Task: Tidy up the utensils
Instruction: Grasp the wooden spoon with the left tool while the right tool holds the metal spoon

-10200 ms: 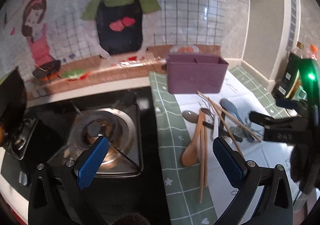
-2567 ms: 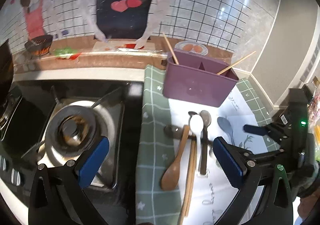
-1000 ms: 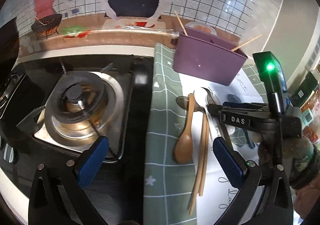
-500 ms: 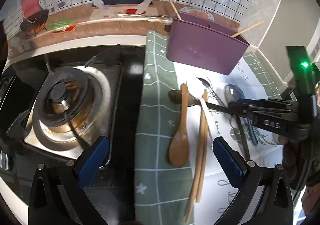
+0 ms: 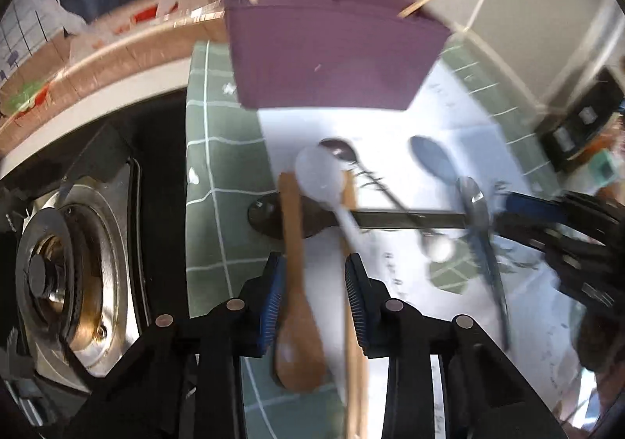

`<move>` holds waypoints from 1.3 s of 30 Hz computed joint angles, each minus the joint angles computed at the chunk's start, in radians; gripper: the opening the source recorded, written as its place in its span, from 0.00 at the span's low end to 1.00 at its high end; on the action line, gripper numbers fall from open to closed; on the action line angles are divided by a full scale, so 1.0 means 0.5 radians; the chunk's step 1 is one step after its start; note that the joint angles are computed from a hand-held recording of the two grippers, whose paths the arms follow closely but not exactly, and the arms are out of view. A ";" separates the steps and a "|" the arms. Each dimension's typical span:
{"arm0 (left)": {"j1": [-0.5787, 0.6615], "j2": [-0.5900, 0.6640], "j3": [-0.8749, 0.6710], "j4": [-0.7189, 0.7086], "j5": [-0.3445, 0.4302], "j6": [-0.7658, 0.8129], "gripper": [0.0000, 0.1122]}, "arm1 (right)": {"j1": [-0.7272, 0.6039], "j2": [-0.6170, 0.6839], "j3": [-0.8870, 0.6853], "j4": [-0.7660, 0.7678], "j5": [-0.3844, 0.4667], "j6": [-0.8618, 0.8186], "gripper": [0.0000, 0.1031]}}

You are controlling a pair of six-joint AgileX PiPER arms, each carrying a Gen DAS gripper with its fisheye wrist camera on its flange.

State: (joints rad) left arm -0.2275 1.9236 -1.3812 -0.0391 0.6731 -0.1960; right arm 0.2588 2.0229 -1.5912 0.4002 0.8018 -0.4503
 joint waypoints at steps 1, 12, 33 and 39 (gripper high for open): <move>0.001 0.052 -0.066 0.029 0.058 -0.024 0.30 | -0.003 -0.018 0.028 0.006 -0.014 -0.016 0.25; -0.054 0.360 -0.508 0.106 0.403 -0.084 0.12 | -0.107 -0.093 0.125 0.164 -0.030 -0.129 0.27; -0.078 -0.583 0.661 0.002 -0.446 -0.515 0.10 | 0.134 0.151 -0.067 -0.584 -0.071 0.873 0.40; -0.092 -0.677 0.747 0.042 -0.472 -0.580 0.10 | 0.198 0.057 0.025 -0.537 -0.106 0.532 0.29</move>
